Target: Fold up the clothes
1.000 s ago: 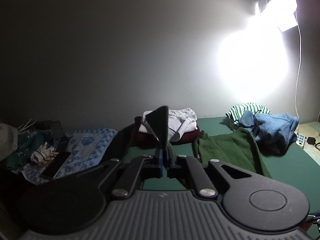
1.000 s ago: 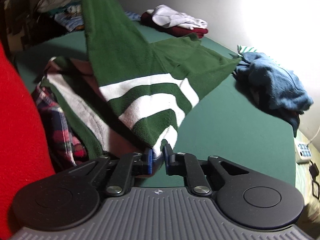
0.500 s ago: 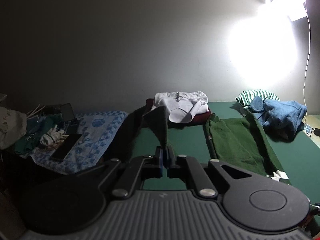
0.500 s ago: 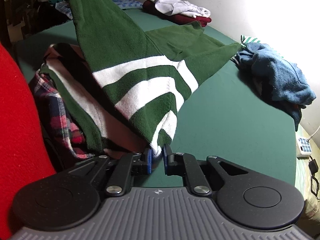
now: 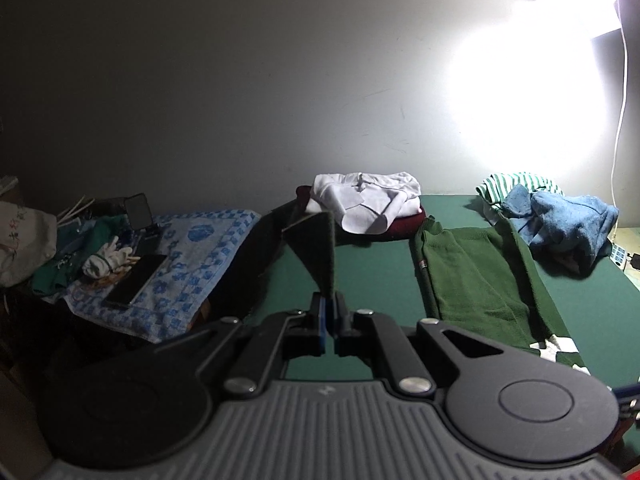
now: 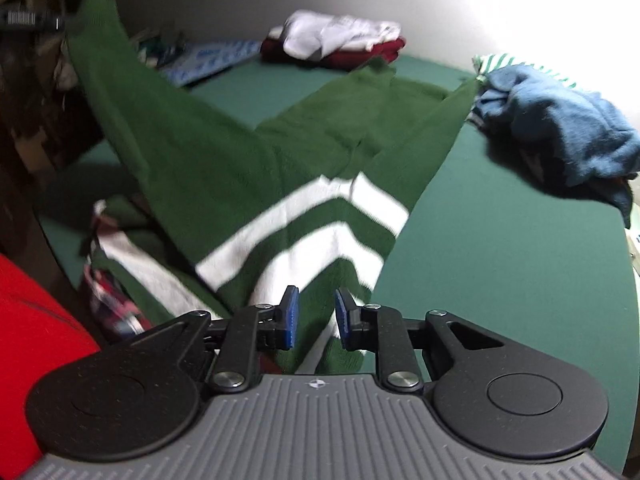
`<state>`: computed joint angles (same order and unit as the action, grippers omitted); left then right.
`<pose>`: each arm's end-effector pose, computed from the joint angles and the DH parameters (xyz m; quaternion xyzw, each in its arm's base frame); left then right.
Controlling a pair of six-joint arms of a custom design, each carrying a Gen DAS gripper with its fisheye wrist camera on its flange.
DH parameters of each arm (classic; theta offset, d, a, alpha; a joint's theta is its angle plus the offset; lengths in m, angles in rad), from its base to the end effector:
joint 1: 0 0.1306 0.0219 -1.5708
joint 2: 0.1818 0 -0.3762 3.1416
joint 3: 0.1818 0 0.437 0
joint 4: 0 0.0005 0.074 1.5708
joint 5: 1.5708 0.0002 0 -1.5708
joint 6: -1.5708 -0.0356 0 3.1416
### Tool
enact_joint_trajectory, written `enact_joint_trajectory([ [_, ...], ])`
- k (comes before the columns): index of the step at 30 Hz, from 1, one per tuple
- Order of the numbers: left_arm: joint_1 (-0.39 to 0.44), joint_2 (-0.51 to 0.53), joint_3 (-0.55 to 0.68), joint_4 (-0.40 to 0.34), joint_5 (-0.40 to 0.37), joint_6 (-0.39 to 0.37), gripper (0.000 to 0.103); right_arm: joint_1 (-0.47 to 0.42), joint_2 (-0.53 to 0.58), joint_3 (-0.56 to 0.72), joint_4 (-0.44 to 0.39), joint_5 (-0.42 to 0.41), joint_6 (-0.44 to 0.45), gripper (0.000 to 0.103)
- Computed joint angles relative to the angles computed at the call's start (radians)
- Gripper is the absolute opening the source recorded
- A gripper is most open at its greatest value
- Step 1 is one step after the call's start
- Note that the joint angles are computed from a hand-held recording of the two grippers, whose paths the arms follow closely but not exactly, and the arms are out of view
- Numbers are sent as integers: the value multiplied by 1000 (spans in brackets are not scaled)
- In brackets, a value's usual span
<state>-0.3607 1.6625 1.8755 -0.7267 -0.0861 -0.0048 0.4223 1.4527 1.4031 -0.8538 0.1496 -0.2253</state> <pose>0.6052 -0.2256 0.5312 0.1355 0.8523 -0.0526 0.5024 0.5038 0.2200 0.3985 -0.0683 0.9400 0.0370 0.3321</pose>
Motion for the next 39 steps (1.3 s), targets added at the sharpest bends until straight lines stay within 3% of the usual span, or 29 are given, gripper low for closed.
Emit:
enact_joint_trajectory([
  [4,-6,3,5,-25,-44,13,5,-24,25,29,-75,-62,89,17],
  [7,-14,8,13,-47,-70,22,5,-76,53,93,-27,-85,119,23],
  [10,-22,12,21,-61,-97,43,5,-142,161,214,56,-24,48,40],
  [13,-33,15,30,-87,-135,69,5,-200,301,382,111,52,-42,40],
  [16,-45,17,40,-115,-174,98,5,-228,487,600,88,128,-105,38],
  [20,-60,21,53,-140,-218,146,5,-233,663,812,86,212,-46,37],
  [23,-71,24,59,-149,-242,169,5,-240,797,1008,-16,283,-33,37],
  [25,-76,24,59,-154,-254,179,5,-250,855,1100,-76,270,-35,15],
  [26,-76,22,58,-156,-257,185,5,-254,868,1120,-86,264,-40,11],
  [28,-76,20,57,-160,-262,197,5,-259,828,1053,-33,246,-69,9],
  [32,-76,9,51,-159,-270,216,5,-272,754,939,95,123,-136,9],
  [39,-80,-47,14,-134,-300,209,5,-257,846,1089,21,17,-162,9],
])
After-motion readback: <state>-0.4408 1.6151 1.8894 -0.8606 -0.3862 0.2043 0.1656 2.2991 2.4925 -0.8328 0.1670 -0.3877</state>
